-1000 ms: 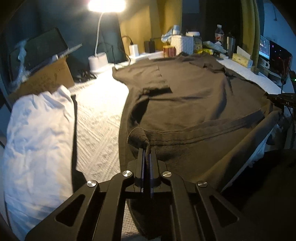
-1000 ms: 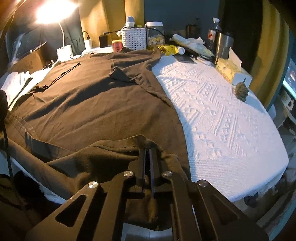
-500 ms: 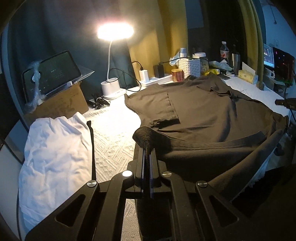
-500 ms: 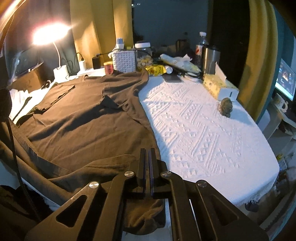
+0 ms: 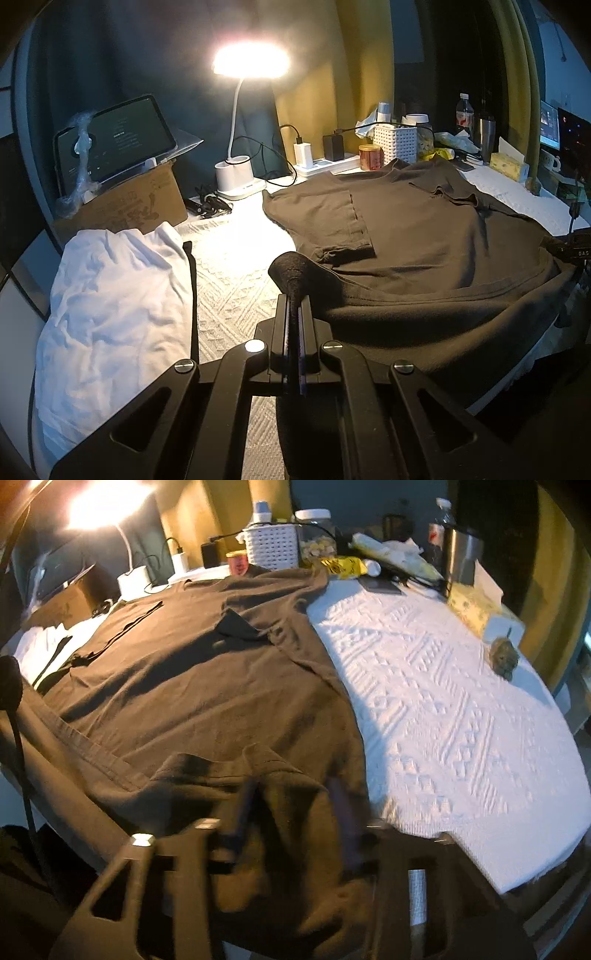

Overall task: Fold small clothes
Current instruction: 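Grasp the hem with the left gripper while the right gripper grasps it, lifting toward the collar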

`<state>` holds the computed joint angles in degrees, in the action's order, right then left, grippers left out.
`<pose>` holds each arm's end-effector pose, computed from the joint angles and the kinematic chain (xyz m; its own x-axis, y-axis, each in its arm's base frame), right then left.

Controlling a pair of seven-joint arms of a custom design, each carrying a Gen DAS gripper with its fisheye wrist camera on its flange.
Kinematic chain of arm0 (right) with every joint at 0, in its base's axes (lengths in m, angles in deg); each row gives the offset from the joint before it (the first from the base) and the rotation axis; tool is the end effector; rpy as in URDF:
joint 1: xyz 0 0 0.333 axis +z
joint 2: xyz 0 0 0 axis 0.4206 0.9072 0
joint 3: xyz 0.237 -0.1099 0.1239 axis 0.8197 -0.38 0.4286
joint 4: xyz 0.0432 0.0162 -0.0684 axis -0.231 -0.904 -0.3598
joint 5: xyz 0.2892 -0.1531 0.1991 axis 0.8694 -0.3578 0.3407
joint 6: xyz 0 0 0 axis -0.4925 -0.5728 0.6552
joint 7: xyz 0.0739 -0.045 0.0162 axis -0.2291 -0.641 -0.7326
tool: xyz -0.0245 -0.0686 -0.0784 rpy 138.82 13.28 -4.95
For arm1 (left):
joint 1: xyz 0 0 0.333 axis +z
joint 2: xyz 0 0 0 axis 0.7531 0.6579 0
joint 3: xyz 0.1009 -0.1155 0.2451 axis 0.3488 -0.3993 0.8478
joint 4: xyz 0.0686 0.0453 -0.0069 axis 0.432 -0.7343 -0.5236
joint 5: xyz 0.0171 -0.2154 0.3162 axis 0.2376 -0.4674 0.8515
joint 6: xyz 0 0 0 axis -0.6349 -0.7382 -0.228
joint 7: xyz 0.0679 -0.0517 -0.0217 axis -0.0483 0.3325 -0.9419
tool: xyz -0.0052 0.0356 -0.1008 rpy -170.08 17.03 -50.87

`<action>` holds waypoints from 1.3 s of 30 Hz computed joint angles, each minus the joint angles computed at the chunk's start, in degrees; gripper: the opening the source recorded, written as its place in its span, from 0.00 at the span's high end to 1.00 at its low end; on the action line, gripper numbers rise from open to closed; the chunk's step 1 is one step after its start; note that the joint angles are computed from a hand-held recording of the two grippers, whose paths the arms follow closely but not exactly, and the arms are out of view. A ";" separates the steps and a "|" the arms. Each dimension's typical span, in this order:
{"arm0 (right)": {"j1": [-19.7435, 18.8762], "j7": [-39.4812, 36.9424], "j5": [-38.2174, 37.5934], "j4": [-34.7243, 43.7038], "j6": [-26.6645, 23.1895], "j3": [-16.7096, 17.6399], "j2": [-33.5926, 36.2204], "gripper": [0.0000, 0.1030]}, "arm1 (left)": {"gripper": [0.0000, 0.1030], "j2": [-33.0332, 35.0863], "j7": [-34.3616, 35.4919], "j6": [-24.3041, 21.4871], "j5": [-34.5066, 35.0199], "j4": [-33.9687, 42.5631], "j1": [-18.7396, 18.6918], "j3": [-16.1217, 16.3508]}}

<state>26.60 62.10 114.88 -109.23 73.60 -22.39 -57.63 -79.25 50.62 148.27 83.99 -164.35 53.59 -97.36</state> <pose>0.6022 0.0106 0.4221 0.5092 -0.8573 -0.0754 -0.6626 -0.3347 -0.6700 0.3568 -0.0988 0.5305 0.0596 -0.9910 -0.1203 -0.5849 0.0630 -0.8086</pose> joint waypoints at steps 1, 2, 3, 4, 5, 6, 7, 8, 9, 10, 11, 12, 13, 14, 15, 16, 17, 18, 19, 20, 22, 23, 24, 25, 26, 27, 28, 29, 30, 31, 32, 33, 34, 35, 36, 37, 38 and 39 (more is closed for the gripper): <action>-0.06 -0.34 -0.22 0.18 -1.10 0.04 -0.14 0.83 | 0.98 0.05 -0.06 0.45 0.05 0.07 0.10 0.04; 0.14 -0.63 -0.57 0.00 -0.51 0.10 -0.29 0.85 | 0.98 0.08 -0.18 0.80 0.13 0.13 0.28 -0.09; 0.27 -0.81 -0.78 0.07 -0.17 0.13 -0.30 0.86 | 0.98 0.18 -0.32 1.37 0.30 0.24 0.62 -0.27; 0.37 -0.93 -0.66 0.02 0.28 0.18 -0.44 0.86 | 0.98 0.34 -0.42 1.74 0.41 0.38 0.90 -0.40; 0.39 -1.26 0.22 -0.02 1.07 0.27 -0.63 0.87 | 0.98 0.47 -0.59 2.10 0.50 0.52 1.26 -0.54; 0.34 -1.54 1.10 0.18 1.48 0.26 -0.70 0.87 | 0.98 0.56 -0.63 2.24 0.50 0.61 1.40 -0.51; 0.20 -2.16 2.71 0.37 2.09 0.30 -1.00 0.87 | 0.98 0.69 -0.70 2.43 0.50 0.76 1.62 -0.48; 0.12 -2.71 4.07 0.64 2.44 0.28 -1.19 0.87 | 0.98 0.87 -0.72 2.56 0.46 0.95 1.75 -0.40; 0.05 -3.14 5.20 1.05 2.49 0.22 -1.28 0.87 | 0.98 1.05 -0.70 2.65 0.50 1.17 1.94 -0.38; 0.01 -3.72 6.57 1.47 2.86 0.20 -1.45 0.87 | 0.98 1.25 -0.76 2.86 0.60 1.37 2.27 -0.49; 0.07 -4.31 7.74 1.84 3.53 0.19 -1.56 0.87 | 0.98 1.54 -0.71 3.17 0.66 1.61 2.53 -0.40; 0.10 -4.74 8.75 2.37 3.83 0.15 -1.54 0.87 | 0.98 1.86 -0.77 3.37 0.73 1.93 2.89 -0.46; 0.07 -4.88 9.56 3.22 3.62 0.08 -1.34 0.87 | 0.98 2.16 -0.83 3.60 0.79 2.21 3.21 -0.51; 0.12 -4.93 9.83 3.91 3.64 0.05 -1.06 0.87 | 0.98 2.46 -0.98 3.81 0.84 2.53 3.58 -0.61; 0.20 -4.94 10.04 4.57 3.78 0.10 -0.75 0.87 | 0.98 2.78 -1.17 3.97 0.92 2.91 4.00 -0.77; 0.28 -4.55 9.82 5.36 3.76 0.14 -0.29 0.87 | 0.98 3.12 -1.32 4.11 1.02 3.28 4.36 -0.91; 0.29 -4.35 9.70 5.92 3.77 0.23 0.03 0.87 | 0.98 3.43 -1.43 4.23 1.15 3.63 4.66 -1.02; 0.28 -4.13 9.67 6.77 3.71 0.36 0.56 0.87 | 0.98 3.71 -1.51 4.37 1.29 3.91 4.93 -1.10; 0.23 -3.95 9.60 7.44 3.65 0.51 1.01 0.87 | 0.98 4.12 -1.65 4.46 1.47 4.35 5.32 -1.28; 0.17 -3.71 9.51 8.22 3.63 0.68 1.50 0.87 | 0.98 4.50 -1.76 4.49 1.65 4.76 5.64 -1.40; -0.02 -3.28 9.41 9.72 3.53 1.05 2.40 0.87 | 0.98 5.23 -2.11 4.57 2.01 5.54 6.27 -1.67; -0.12 -3.02 9.29 10.37 3.53 1.24 2.81 0.87 | 0.98 5.56 -2.32 4.56 2.18 5.88 6.54 -1.80; -0.26 -2.90 9.29 10.90 3.56 1.44 3.15 0.87 | 0.98 6.05 -2.57 4.59 2.43 6.36 6.94 -1.98; -0.40 -2.67 9.32 11.93 3.52 1.65 3.79 0.87 | 0.98 6.54 -2.84 4.68 2.70 6.80 7.35 -2.14; -0.57 -2.70 9.59 12.32 3.69 1.93 3.99 0.87 | 0.98 6.89 -3.13 4.67 2.96 7.14 7.66 -2.31; -0.73 -2.67 9.91 13.24 3.73 2.18 4.54 0.87 | 0.98 7.46 -3.47 4.67 3.31 7.70 8.17 -2.57; -0.88 -2.71 10.04 13.82 3.75 2.42 4.90 0.87 | 0.98 8.05 -3.79 4.77 3.60 8.19 8.51 -2.66; -0.96 -2.78 10.15 14.47 3.92 2.68 5.29 0.87 | 0.98 8.53 -4.02 5.01 3.83 8.50 8.65 -2.59; -1.07 -2.75 10.26 15.30 4.01 2.92 5.80 0.87 | 0.98 9.23 -4.37 5.37 4.03 8.96 8.96 -2.58; -1.18 -2.51 10.15 15.86 3.97 3.10 6.16 0.87 | 0.98 9.75 -4.67 5.59 4.24 9.32 9.19 -2.59; -1.29 -2.34 10.09 16.66 4.01 3.30 6.70 0.87 | 0.98 10.59 -5.12 5.97 4.54 9.91 9.74 -2.77; -1.40 -2.12 10.03 17.61 4.04 3.54 7.31 0.87 | 0.98 11.23 -5.41 6.14 4.83 10.42 10.08 -2.85; -1.47 -1.47 9.53 18.50 3.88 3.66 7.90 0.87 | 0.98 11.82 -5.61 6.31 5.14 10.92 10.34 -2.85; -1.50 -0.51 8.65 19.53 3.56 3.72 8.60 0.87 | 0.98 12.68 -5.83 6.61 5.54 11.65 10.75 -2.97; -1.62 0.04 8.09 20.12 3.49 3.91 9.05 0.87 | 0.98 13.30 -6.00 6.72 5.90 12.24 10.97 -3.03; -1.76 0.39 7.88 20.97 3.61 4.22 9.63 0.87 | 0.98 14.09 -6.26 6.98 6.42 13.00 11.47 -3.25; -2.03 0.48 8.23 21.98 3.71 4.68 10.26 0.87 | 0.98 14.68 -6.56 7.12 6.94 13.61 11.90 -3.47; -2.32 0.56 8.58 22.77 3.79 5.10 10.76 0.87 | 0.98 15.47 -6.91 7.24 7.50 14.43 12.45 -3.71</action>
<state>24.29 62.66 123.46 -86.46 77.38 -17.29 -46.87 -63.77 43.71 155.51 91.49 -149.92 66.04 -101.07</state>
